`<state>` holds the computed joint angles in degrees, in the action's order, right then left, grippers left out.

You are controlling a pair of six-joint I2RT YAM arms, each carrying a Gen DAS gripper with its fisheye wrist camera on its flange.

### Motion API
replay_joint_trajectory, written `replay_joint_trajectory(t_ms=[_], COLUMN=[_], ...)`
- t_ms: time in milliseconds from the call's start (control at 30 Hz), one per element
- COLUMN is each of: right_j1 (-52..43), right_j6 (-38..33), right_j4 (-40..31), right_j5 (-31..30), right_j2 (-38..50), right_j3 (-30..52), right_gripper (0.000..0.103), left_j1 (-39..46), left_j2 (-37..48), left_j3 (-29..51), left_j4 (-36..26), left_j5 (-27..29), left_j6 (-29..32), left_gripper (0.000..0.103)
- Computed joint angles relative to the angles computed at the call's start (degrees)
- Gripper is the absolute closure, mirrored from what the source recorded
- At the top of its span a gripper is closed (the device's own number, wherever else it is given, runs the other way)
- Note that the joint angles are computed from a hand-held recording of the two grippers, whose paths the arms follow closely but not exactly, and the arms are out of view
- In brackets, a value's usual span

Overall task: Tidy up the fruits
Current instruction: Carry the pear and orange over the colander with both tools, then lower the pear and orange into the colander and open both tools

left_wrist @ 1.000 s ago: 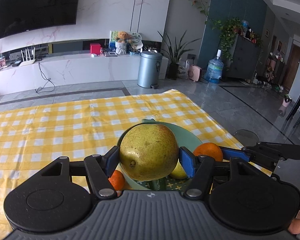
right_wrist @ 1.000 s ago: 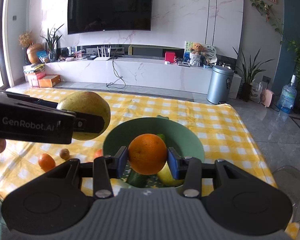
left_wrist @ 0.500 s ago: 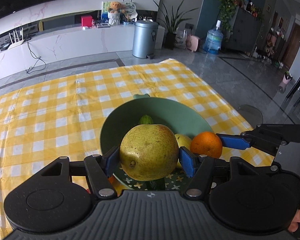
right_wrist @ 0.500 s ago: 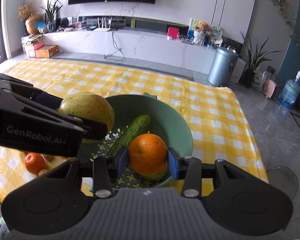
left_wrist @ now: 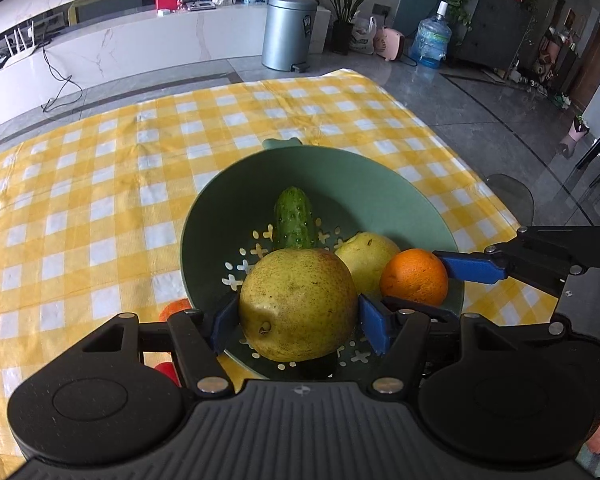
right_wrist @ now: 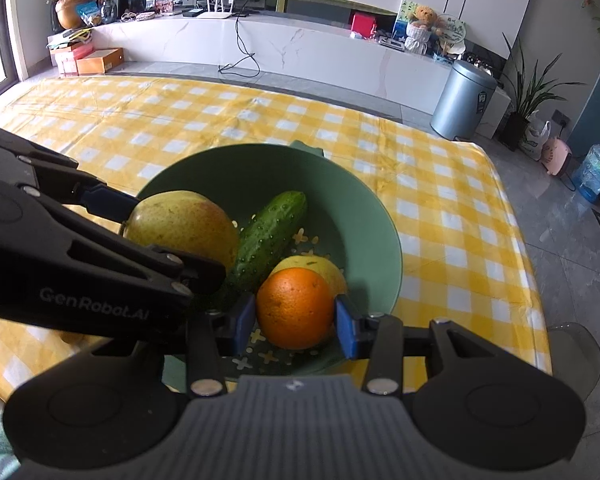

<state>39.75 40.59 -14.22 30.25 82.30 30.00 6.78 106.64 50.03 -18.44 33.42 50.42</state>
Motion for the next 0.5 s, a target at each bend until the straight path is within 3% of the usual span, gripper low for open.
replay_joint_trajectory(t_ms=[500], right_j1=[-0.90], right_j6=[-0.20], right_j4=[1.32], right_j5=[-3.66], right_j2=[3.77], right_j3=[0.83], right_gripper=[0.062], left_j1=[-0.73], left_j2=[1.56], left_j3=[0.78], left_j4=[-0.21], left_j5=[-1.10], left_j6=[0.91], left_gripper=[0.029])
